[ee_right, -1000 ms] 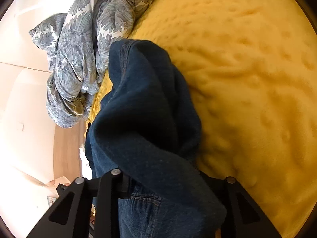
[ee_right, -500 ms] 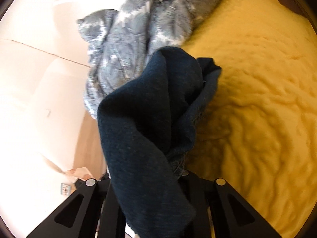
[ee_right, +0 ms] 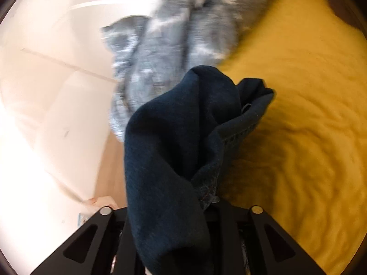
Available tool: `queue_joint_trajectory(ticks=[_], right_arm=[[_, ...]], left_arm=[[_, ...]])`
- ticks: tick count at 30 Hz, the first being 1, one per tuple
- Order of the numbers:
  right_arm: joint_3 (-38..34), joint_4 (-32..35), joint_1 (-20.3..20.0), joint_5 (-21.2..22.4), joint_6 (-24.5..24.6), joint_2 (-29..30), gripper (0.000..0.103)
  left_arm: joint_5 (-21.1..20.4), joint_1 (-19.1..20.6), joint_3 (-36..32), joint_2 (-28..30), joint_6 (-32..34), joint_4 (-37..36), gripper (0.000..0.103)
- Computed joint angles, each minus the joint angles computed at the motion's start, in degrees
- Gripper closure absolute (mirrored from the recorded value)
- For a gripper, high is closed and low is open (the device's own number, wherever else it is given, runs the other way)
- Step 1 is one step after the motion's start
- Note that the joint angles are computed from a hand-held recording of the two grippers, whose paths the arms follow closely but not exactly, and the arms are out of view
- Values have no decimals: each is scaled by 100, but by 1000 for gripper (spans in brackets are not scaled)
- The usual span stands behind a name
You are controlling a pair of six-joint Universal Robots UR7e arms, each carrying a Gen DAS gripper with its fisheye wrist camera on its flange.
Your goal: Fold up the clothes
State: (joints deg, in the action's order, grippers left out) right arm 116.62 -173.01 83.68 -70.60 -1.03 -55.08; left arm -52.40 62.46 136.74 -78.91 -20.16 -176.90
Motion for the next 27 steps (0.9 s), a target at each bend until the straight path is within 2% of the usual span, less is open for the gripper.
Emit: queue_joint_trajectory(ticks=[1,5,9,12,14,17,18,19,22,27], right_arm=[[-12,35,-28,-213,126,-4,65],[-10,247,-199,-586,302,-112,64],[17,233,-95,-1067,-4,-235,60],[25,467,-64,-1196,-168,-307,52],[29,547,-98,-1159,-204,-297,51],[72,540,-158,-1100,-195,-324,50],[84,523,-179,-1074,-174,-324,49],[75,490,-192,-1053,-137,-289,49],[134,439,-232,-1126,-124,-291,48],[29,394,-221,-1223,-50,-120,47]], left_arm=[[142,-34,-7,12,13,84,17],[555,-86,32,-32,37,199,17],[767,9,-57,-222,4,675,17],[323,452,-222,-442,-182,961,17],[-38,797,-254,-553,-392,910,17],[-1210,1438,-359,-534,-444,685,17],[-1423,1564,-388,-479,-444,624,17],[-1411,1610,-422,-414,-455,640,17],[-929,1518,-439,-288,-508,696,17],[-1307,1623,-459,-232,-401,548,17]])
